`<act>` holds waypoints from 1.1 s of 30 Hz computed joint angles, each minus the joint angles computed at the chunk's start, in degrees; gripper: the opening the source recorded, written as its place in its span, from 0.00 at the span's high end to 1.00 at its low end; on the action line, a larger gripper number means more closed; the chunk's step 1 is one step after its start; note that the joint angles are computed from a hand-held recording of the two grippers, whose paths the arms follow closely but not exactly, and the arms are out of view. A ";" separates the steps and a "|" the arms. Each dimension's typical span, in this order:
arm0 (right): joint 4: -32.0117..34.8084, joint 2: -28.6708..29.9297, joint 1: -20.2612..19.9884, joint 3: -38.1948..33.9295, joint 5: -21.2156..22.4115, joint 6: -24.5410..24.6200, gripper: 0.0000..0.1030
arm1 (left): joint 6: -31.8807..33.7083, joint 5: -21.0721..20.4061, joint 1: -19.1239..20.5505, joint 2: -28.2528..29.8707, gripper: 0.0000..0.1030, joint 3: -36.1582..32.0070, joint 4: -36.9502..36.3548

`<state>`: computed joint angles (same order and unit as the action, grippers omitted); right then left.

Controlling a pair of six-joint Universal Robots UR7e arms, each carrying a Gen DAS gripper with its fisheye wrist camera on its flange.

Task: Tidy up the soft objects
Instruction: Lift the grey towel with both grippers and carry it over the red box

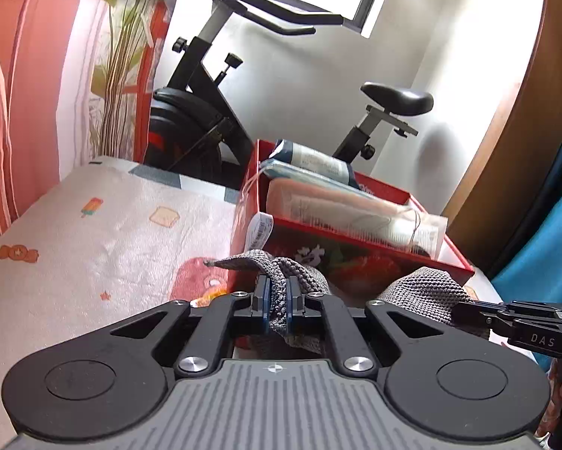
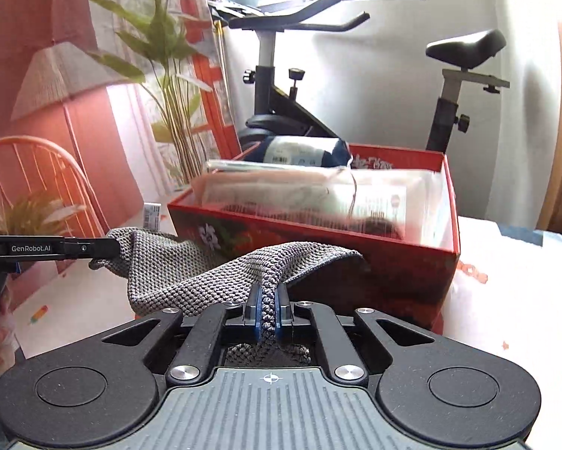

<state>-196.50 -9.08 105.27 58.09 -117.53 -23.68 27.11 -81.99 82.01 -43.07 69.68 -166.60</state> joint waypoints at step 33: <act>8.53 0.37 0.11 -12.60 0.88 -1.63 0.95 | 8.97 -2.09 -0.15 7.45 0.37 -7.09 16.40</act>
<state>-187.96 -8.70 105.38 45.50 -116.65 -25.31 36.08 -84.08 81.86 -35.62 62.59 -150.20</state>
